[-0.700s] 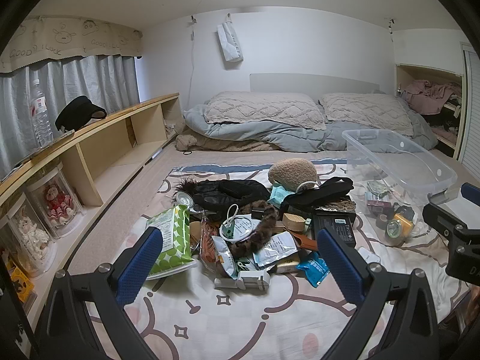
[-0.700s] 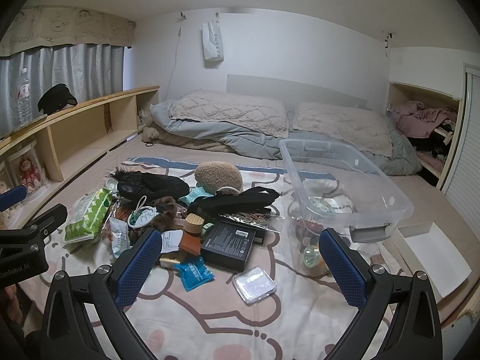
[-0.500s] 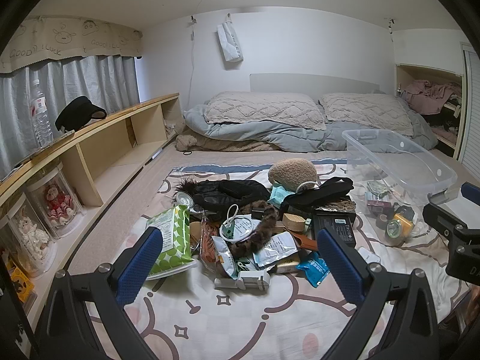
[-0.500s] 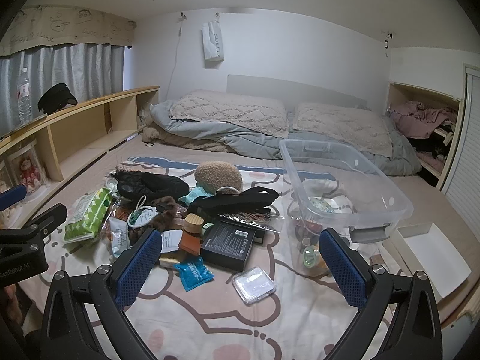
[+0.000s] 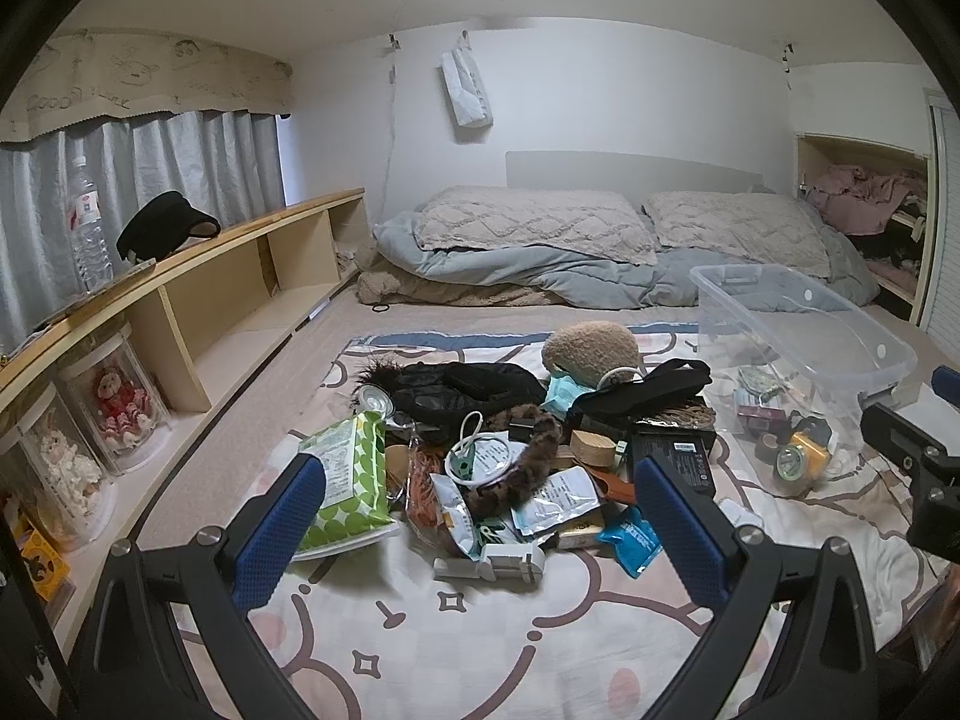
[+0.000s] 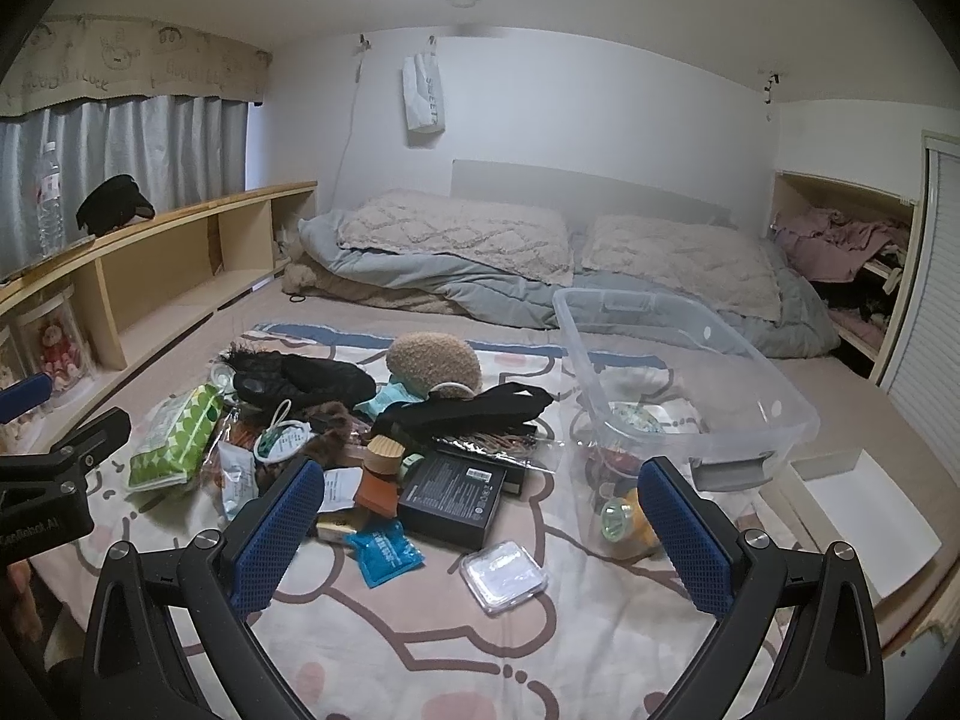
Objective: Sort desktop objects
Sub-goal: 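Move both tools toward the cluttered pile on the bed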
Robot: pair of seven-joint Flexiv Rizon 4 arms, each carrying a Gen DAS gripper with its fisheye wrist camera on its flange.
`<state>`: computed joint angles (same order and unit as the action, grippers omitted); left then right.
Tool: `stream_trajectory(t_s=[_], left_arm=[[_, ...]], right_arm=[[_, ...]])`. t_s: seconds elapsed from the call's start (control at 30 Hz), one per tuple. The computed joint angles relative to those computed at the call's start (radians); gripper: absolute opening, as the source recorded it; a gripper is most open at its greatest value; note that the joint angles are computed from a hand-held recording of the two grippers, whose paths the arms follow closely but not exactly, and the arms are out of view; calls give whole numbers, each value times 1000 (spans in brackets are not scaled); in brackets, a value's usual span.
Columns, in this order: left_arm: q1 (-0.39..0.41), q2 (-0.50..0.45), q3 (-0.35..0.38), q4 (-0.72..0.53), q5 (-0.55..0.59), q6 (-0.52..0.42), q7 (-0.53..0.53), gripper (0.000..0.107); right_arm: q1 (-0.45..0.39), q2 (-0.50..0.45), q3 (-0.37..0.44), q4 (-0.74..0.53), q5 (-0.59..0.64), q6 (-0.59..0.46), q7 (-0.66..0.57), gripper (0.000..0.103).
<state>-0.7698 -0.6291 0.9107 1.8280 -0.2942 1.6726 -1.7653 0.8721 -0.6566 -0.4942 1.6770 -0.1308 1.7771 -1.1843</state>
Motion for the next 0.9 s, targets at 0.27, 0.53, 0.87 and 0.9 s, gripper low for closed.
stream_trajectory(t_s=[0.27,0.53,0.87,0.9], left_arm=[[34,34,-57,48,-26,76,53,103],[99,58,-153,90,-100,144,136,103],[164,71,-255,118,-197,193,239,103],[164,69,-258,119,-210,197,251,103]], right_arm=[[-53,10,65,-2,-4,13,-24,103],[-49,22,74,29,-6,39,-76,103],[-94,26,132,27,-5,24,-117,103],[-85,25,117,33,-2,28,-119,103]])
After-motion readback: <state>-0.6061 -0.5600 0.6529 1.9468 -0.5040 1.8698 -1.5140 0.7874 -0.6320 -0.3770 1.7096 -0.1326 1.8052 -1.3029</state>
